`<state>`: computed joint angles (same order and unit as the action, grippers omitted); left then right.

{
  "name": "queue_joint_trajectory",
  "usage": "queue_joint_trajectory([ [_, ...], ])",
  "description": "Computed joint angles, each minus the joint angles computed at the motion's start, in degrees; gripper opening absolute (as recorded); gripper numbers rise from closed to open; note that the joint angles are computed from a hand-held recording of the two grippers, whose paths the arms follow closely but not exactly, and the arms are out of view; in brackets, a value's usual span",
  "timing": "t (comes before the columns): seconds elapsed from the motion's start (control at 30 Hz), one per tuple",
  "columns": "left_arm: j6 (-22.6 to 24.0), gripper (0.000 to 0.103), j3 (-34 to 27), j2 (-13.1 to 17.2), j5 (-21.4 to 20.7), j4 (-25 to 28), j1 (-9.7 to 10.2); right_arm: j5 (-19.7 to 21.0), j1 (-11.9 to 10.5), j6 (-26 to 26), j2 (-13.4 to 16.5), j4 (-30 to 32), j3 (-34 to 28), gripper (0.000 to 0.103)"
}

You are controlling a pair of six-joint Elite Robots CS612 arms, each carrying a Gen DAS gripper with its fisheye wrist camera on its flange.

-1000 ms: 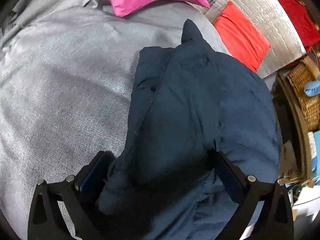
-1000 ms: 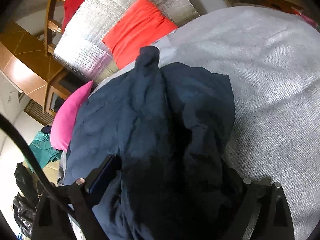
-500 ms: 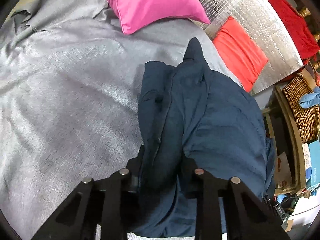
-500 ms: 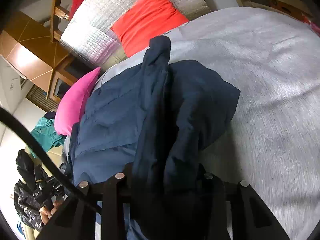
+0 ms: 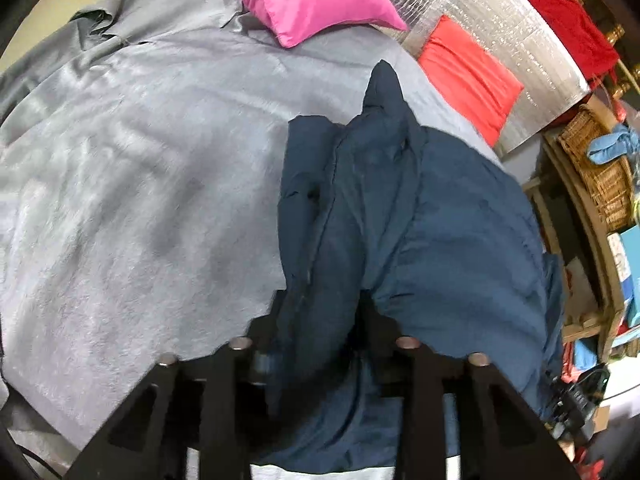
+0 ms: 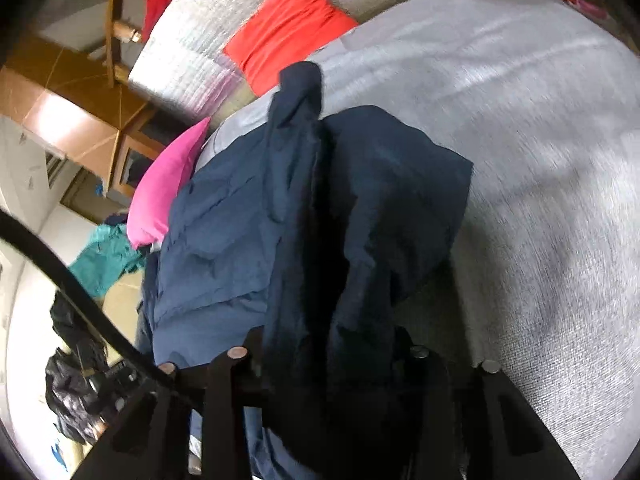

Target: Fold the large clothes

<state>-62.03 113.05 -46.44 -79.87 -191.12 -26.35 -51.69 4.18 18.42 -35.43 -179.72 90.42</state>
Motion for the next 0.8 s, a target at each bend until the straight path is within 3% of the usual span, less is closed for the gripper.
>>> queue_joint_trajectory([
  [0.07, -1.1, 0.049, 0.3, 0.0, -4.1, -1.9, 1.57, -2.2, 0.3, 0.7, -0.7, 2.7, -0.5, 0.058],
  [0.13, -4.1, 0.051, 1.0, -0.2, -6.6, -4.7, 3.08, -4.8, 0.4, 0.1, -1.8, 4.9, -0.6, 0.06],
  [0.23, -7.4, 0.066, 1.9, -1.7, -1.7, -4.4, 3.22, -8.0, 0.1, 0.9, -3.1, 5.0, -0.9, 0.061],
  [0.3, -7.6, 0.068, 0.7, -1.5, 0.5, -5.1, 3.77, -10.2, -0.2, 3.5, -3.1, 3.7, -1.7, 0.07],
  [0.37, -6.9, 0.072, -1.7, -0.8, 0.1, -3.5, 4.44, -10.2, -0.6, 6.2, -2.3, 0.0, -3.2, 0.078],
  [0.43, -5.9, 0.076, -4.8, 0.6, -1.6, -1.3, 5.19, -9.8, -0.3, 6.4, -1.0, 0.9, -6.8, 0.08],
  [0.47, -5.4, 0.076, -6.5, 1.3, -2.8, 0.3, 5.6, -9.6, 0.1, 6.0, -0.1, 2.6, -9.2, 0.085],
  [0.63, -3.8, 0.076, -10.9, 3.6, -5.9, 7.5, 5.88, -8.1, 1.4, 2.5, 4.4, 14.1, -19.2, 0.086],
  [0.8, -0.4, 0.08, -15.4, 4.8, -5.2, 15.6, 7.0, -11.8, 2.2, 0.2, 8.8, 23.5, -26.7, 0.085],
])
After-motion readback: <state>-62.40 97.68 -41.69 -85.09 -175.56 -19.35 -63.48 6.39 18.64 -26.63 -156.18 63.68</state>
